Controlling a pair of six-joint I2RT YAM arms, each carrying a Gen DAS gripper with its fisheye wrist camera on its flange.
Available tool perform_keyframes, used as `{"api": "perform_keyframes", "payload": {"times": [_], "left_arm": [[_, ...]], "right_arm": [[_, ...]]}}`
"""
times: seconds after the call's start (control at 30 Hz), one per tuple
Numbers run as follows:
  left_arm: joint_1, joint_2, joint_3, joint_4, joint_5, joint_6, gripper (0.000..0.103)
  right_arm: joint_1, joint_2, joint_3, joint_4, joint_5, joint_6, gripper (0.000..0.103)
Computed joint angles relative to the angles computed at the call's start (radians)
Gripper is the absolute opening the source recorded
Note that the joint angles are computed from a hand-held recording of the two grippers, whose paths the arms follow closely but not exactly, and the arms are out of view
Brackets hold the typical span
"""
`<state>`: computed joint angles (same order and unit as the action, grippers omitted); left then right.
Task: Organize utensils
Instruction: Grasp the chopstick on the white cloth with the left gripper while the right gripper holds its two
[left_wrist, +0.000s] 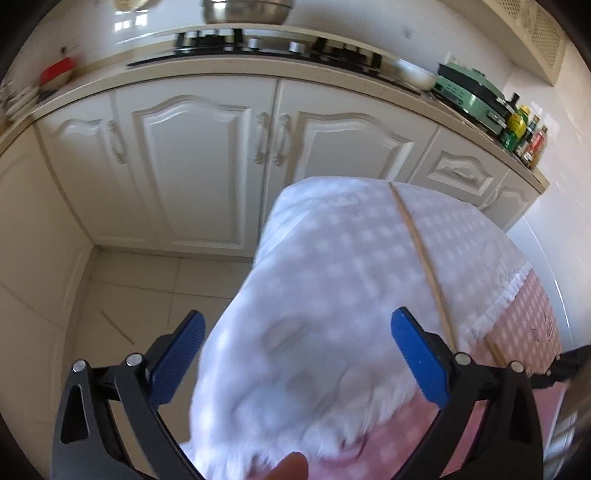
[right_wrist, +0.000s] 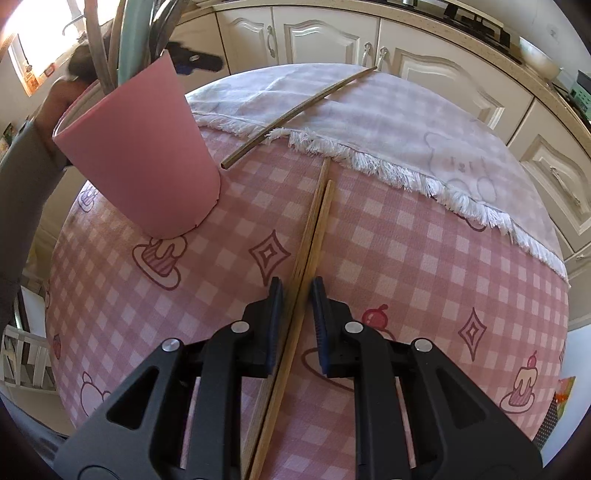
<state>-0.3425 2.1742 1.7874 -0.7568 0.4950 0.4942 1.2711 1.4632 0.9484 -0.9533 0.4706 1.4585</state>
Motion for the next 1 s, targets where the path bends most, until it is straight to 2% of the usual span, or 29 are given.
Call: {"api": "perform_keyframes", "payload": {"times": [0.3,0.6,0.9,0.97,1.0], "left_arm": [[-0.151,0.2,0.337,-0.258,-0.005,0.028,0.095],[-0.237,0.216,0.382,-0.317,-0.049,0.097,0.094],[-0.291,0.228,0.393,-0.322,-0.1,0.139,0.094],[-0.305,0.231,0.389,-0.313,-0.121,0.146,0.087],[-0.308,0.233,0.387,-0.313,-0.129,0.153,0.075]], "right_arm": [[0.005,-0.012,-0.012,0.003,0.002,0.025,0.017],[-0.007,-0.021,-0.026,0.016,0.013,0.027,0.015],[-0.023,-0.032,-0.035,0.03,0.009,0.014,0.015],[-0.023,-0.033,-0.035,0.031,0.009,0.014,0.015],[-0.022,-0.032,-0.034,0.031,0.009,0.016,0.015]]}}
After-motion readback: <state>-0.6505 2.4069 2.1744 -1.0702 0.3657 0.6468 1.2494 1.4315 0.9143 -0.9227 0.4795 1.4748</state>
